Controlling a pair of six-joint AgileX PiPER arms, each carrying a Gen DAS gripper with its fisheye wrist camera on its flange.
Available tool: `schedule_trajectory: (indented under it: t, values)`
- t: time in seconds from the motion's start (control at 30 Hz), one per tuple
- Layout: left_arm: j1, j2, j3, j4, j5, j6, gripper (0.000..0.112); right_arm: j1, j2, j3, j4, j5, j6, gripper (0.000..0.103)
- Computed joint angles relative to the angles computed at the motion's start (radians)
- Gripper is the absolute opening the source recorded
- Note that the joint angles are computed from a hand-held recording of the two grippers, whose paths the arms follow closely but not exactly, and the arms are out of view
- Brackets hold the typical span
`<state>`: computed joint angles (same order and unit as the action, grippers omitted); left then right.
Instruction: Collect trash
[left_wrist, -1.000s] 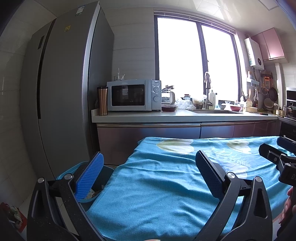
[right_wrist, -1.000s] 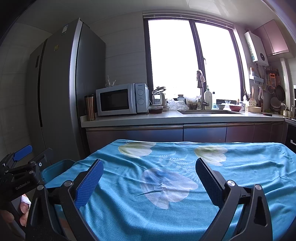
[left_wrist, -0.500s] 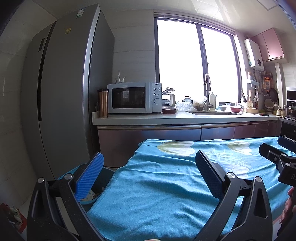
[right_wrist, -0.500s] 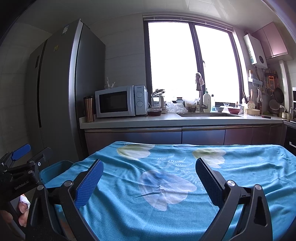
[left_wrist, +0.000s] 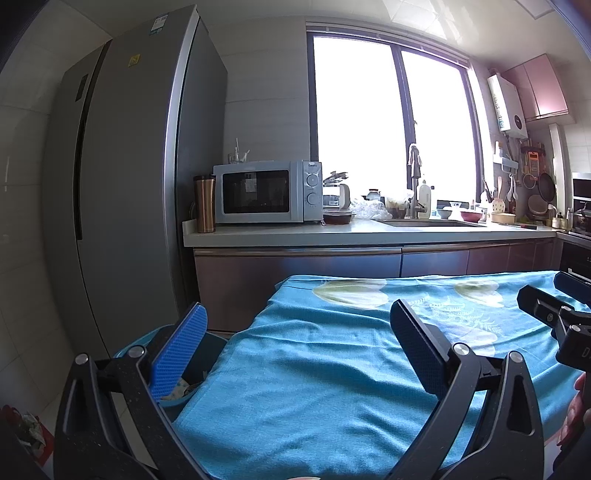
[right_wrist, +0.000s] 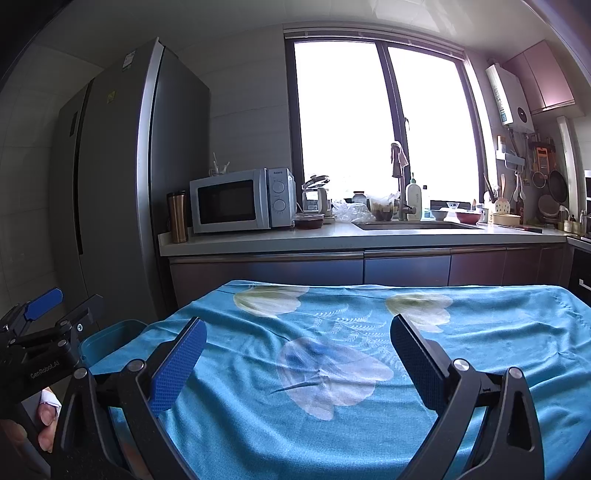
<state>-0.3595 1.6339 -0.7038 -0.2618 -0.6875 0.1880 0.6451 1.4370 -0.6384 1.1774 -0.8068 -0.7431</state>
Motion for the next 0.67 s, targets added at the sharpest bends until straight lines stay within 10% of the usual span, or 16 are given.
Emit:
schedule_trajectory:
  t: [0.4, 0.67]
  values:
    - [-0.016, 0.011, -0.015, -0.018, 0.005, 0.038, 0.097, -0.007, 0.004, 0.008, -0.011, 0.000, 0.021, 0.097]
    - [0.042, 0.113, -0.270, 0.252, 0.365, -0.170, 0.097, -0.120, -0.018, 0.024, -0.010, 0.102, 0.006, 0.097]
